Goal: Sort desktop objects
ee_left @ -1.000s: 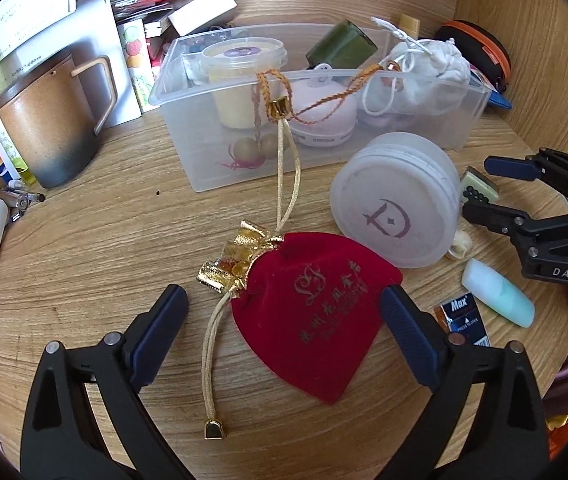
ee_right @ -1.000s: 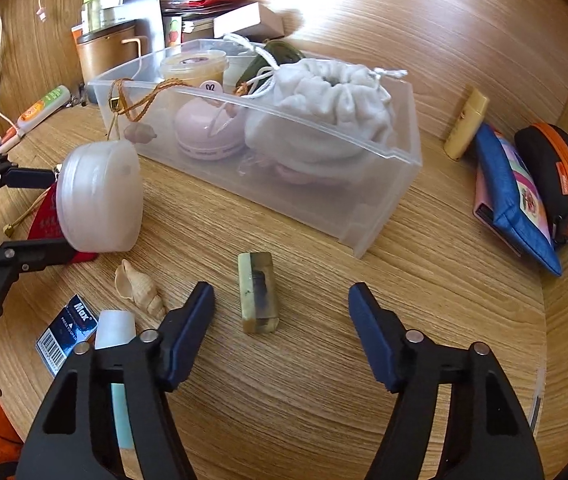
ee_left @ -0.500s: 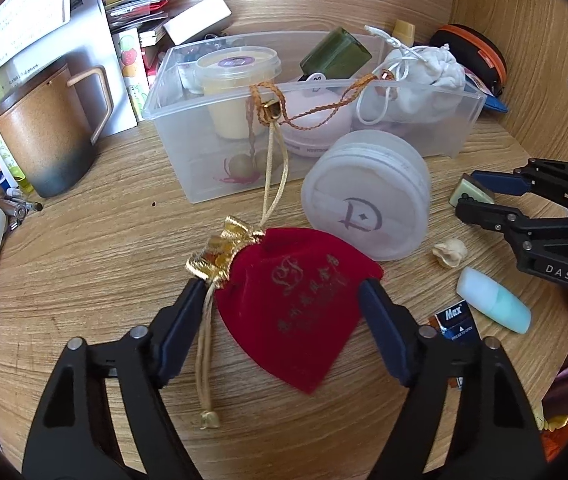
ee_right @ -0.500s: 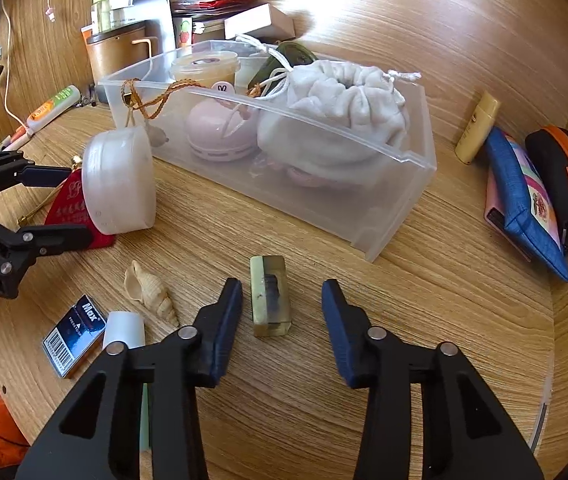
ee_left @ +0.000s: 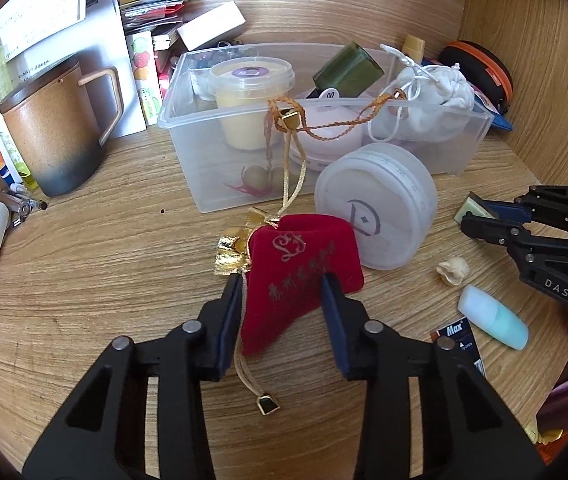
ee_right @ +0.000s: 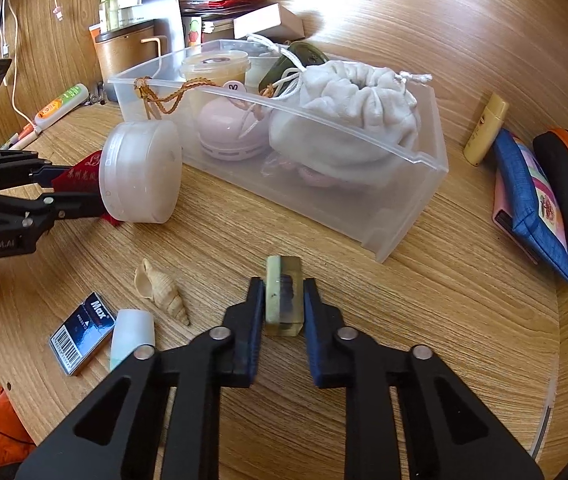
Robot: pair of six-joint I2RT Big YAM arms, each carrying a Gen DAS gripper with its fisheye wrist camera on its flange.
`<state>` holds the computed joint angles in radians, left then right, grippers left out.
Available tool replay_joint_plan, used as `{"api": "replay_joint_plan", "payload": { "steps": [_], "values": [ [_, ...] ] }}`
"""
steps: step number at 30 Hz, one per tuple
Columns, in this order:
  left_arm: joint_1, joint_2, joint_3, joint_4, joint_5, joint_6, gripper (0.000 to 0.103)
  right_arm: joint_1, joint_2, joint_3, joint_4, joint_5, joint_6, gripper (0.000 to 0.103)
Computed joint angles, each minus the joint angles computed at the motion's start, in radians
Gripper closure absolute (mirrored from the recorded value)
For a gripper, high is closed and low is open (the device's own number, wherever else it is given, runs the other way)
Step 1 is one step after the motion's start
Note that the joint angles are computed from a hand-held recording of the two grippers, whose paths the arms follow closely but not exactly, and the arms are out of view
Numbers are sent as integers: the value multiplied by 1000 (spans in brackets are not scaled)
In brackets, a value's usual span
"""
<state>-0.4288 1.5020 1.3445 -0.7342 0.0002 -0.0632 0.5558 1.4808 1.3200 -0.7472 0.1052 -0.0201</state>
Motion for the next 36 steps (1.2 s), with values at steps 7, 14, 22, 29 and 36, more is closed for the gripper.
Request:
{"api": "replay_joint_plan", "payload": {
  "steps": [7, 14, 22, 29, 36],
  "values": [
    [1, 5, 7, 5, 1, 17, 87, -2, -4, -5, 3, -12, 0, 88],
    [14, -8, -5, 22, 10, -13, 88, -4, -8, -9, 12, -12, 8, 88],
    [17, -49, -33, 43, 8, -12, 88, -2, -20, -17, 18, -9, 27, 88],
    [26, -73, -41, 46, 1, -9, 88, 8, -35, -9, 13, -6, 25, 88],
    [26, -97, -43, 70, -18, 5, 88, 11, -56, 3, 19, 25, 23, 88]
  ]
}}
